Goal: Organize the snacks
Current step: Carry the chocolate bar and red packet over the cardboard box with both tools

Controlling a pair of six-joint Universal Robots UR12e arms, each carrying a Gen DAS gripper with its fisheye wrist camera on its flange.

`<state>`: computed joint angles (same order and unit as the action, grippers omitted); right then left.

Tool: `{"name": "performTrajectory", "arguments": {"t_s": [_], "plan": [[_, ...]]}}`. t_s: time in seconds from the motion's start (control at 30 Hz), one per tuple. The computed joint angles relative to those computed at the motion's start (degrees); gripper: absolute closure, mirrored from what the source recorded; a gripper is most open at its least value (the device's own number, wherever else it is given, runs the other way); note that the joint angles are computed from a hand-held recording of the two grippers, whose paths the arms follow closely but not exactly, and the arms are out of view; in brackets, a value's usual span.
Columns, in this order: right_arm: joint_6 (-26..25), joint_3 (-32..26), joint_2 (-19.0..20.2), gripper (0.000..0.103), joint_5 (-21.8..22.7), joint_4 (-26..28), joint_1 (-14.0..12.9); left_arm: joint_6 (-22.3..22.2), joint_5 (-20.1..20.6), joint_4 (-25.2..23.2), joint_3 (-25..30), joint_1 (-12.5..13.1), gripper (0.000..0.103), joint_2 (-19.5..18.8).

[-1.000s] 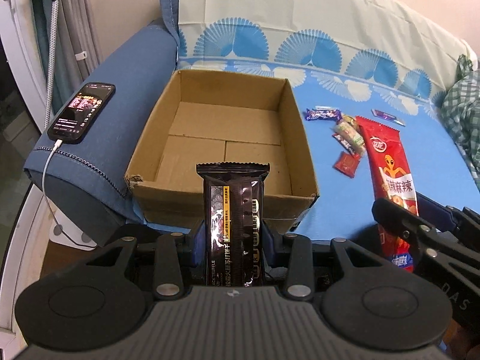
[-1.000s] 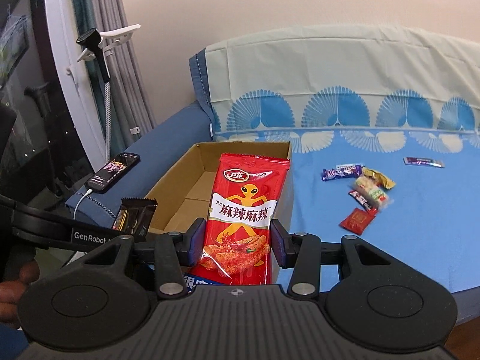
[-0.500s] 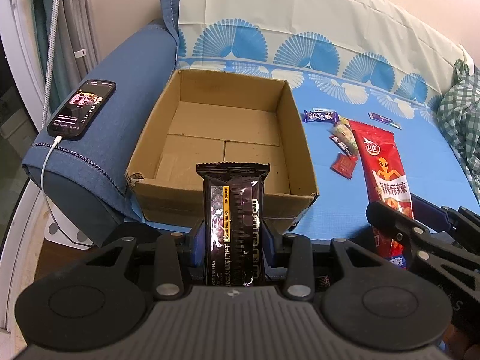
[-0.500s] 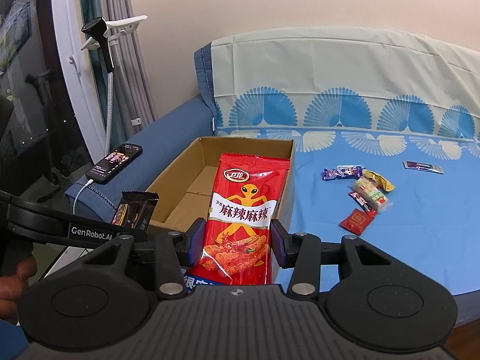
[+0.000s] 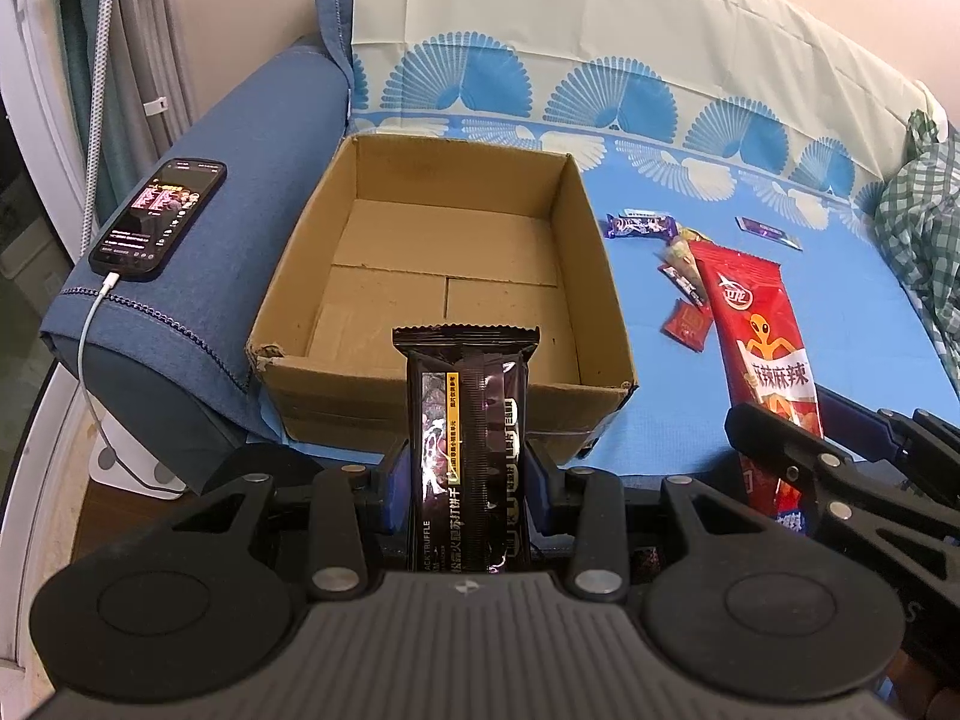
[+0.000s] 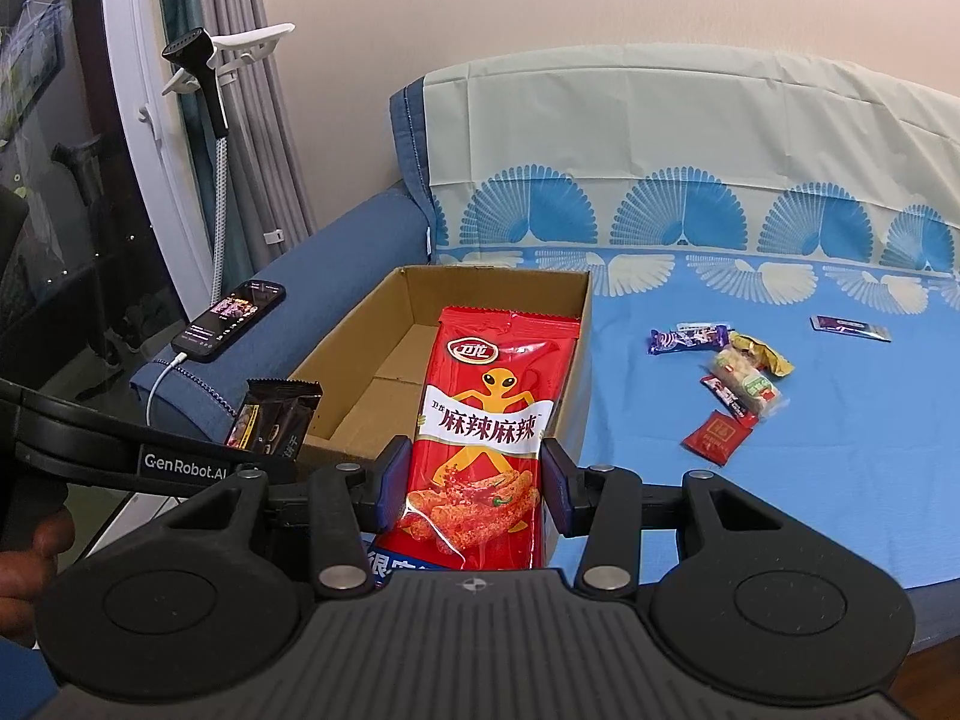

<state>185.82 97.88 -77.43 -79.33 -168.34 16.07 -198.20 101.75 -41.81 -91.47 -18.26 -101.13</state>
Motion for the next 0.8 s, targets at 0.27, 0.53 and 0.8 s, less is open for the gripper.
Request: {"name": "performTrajectory", "arguments": {"t_s": [0.27, 0.53, 0.8], "plan": [[-0.03, -0.63, 0.4, 0.055, -0.14, 1.08, 0.19, 0.05, -0.41, -0.69, 0.37, 0.19, 0.06, -0.3], [-1.02, -2.19, 1.37, 0.055, -0.29, 3.67, 0.23, -0.18, -1.75, -1.85, 1.12, 0.99, 0.06, -1.06], [-0.76, -5.48, 3.78, 0.055, -1.12, 6.12, 0.51, -0.04, -0.37, -1.61, 2.91, 2.65, 0.06, -2.65]]}}
